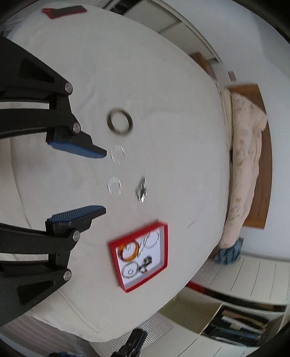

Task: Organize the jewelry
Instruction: 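Lift both tools away from the red box, then grasp a silver hoop with left tool while right tool grasps the other hoop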

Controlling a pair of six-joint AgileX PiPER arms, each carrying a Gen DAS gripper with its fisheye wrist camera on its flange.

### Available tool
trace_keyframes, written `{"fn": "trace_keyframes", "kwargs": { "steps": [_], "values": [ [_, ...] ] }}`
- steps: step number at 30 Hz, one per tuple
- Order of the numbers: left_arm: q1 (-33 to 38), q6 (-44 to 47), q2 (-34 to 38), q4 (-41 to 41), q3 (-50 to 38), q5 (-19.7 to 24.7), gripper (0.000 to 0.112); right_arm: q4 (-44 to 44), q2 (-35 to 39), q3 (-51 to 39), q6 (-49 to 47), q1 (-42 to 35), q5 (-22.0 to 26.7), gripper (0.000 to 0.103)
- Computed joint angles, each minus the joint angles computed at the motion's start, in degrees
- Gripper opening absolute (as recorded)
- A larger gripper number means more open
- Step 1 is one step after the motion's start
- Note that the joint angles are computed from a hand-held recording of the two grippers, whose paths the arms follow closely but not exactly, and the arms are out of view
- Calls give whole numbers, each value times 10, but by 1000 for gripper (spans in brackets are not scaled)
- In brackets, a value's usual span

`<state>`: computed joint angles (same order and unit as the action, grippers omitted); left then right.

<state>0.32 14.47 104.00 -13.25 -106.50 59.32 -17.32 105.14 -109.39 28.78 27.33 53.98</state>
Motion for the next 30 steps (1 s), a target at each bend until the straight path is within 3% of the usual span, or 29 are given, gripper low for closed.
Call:
{"fn": "trace_keyframes", "kwargs": {
  "steps": [7,14,25,28,30],
  "values": [
    [100,54,-53,-48,88,-30,46,-27,30,-64,14,56,33,36],
    [125,67,-49,-64,128,-54,45,-5,81,-114,-2,66,34,36],
    [90,25,53,-52,81,-66,39,78,175,-168,-56,25,6,36],
    [81,5,96,-49,45,-59,39,111,222,-219,-80,18,17,36],
    [77,-6,126,-47,14,-49,39,141,286,-308,-106,14,53,36]
  ]
}}
